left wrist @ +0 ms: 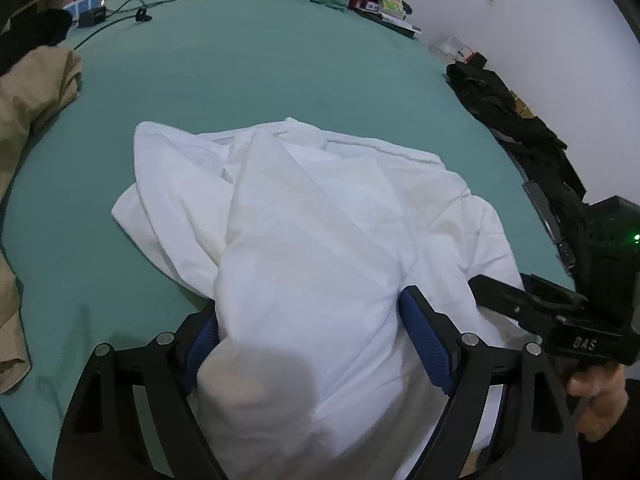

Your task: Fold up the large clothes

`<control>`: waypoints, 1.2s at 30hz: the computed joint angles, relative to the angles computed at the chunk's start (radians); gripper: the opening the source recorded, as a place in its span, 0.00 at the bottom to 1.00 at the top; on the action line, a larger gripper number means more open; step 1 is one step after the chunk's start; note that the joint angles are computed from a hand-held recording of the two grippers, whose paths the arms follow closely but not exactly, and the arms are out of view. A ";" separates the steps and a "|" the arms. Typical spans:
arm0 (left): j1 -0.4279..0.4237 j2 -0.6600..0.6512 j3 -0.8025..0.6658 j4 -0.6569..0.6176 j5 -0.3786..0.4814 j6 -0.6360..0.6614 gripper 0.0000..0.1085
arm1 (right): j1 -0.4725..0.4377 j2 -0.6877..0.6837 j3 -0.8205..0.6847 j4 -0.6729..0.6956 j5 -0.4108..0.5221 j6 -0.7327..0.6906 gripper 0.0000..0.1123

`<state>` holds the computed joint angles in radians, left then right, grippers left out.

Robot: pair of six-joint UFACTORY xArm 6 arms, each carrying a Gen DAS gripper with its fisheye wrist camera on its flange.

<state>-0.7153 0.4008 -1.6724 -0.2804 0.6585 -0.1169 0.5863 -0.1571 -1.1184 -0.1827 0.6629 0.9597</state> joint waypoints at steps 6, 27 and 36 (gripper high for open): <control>-0.008 -0.030 0.044 -0.087 -0.029 0.112 0.39 | 0.006 0.007 0.028 -0.002 -0.092 0.006 0.58; -0.018 -0.047 0.091 -0.177 -0.103 0.125 0.36 | 0.012 -0.002 0.053 -0.047 -0.132 0.081 0.50; -0.030 -0.069 0.106 -0.134 -0.125 0.124 0.23 | 0.021 -0.011 0.045 -0.147 -0.155 0.140 0.24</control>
<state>-0.7449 0.3314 -1.5664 -0.4142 0.5334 0.0075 0.6077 -0.1681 -1.0732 -0.3293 0.5082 1.0994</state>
